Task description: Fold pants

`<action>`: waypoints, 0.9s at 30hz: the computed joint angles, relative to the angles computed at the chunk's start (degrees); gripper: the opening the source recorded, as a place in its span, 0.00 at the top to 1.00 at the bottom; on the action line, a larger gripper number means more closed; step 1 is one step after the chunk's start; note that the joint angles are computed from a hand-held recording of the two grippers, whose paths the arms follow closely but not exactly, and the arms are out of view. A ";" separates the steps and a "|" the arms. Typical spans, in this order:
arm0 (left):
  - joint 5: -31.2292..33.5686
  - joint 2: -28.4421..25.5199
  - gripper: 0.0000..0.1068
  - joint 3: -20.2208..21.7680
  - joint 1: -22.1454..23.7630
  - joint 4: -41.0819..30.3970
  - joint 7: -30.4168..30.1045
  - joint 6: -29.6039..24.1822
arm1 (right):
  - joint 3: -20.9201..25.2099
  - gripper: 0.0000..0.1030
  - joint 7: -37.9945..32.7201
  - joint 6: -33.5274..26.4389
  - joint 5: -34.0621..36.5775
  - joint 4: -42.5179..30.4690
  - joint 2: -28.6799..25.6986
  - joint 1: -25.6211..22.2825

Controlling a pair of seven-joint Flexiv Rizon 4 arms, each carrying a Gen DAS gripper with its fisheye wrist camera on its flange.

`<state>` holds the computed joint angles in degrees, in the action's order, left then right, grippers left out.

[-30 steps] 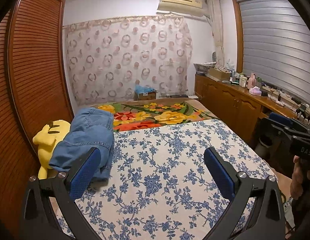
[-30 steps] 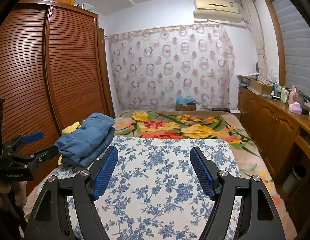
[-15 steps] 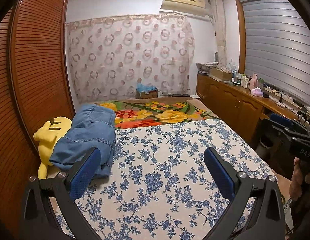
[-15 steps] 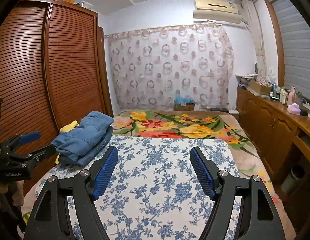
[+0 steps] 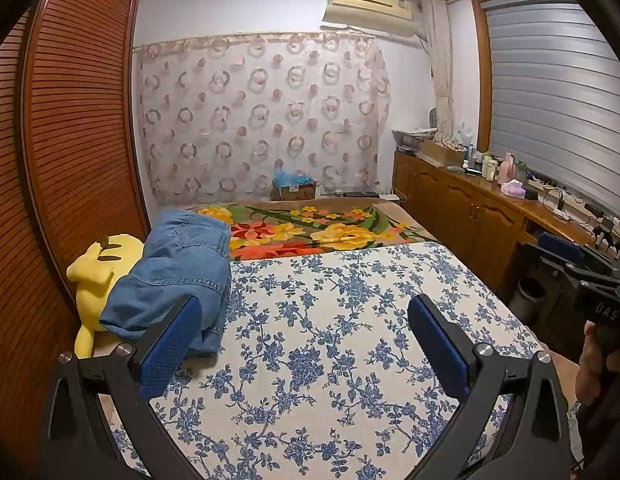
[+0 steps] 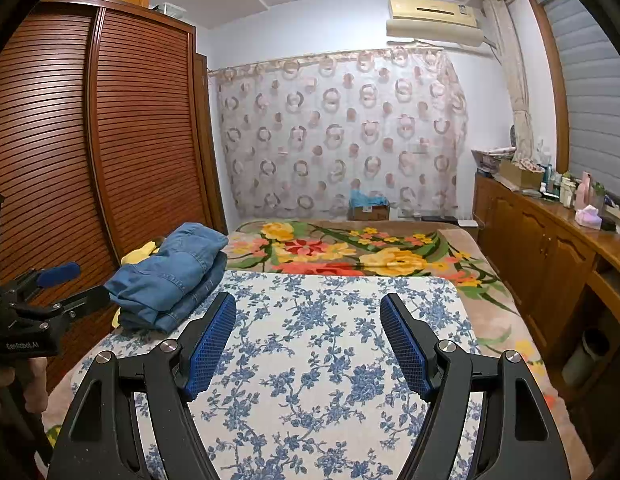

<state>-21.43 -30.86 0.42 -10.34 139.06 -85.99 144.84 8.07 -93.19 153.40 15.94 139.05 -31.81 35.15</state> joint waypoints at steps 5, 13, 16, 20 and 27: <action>0.18 -0.04 0.04 0.04 0.11 0.06 -0.17 0.15 | 0.09 0.26 0.25 0.28 -0.42 0.08 -0.19 -0.33; -1.41 -0.12 0.04 0.02 -0.81 -0.40 0.31 -0.16 | 0.06 0.26 0.30 0.37 -0.54 0.01 -0.32 -0.36; -1.51 -0.10 0.04 -0.01 -0.86 -0.46 0.29 -0.23 | 0.02 0.26 0.23 0.35 -0.47 0.00 -0.32 -0.31; -1.57 -0.10 0.04 -0.02 -0.91 -0.50 0.27 -0.14 | 0.01 0.26 0.24 0.46 -0.60 0.00 -0.38 -0.40; -1.36 -0.08 0.04 -0.03 -0.79 -0.43 0.15 -0.09 | 0.00 0.26 0.28 0.53 -0.90 0.06 -0.43 -0.57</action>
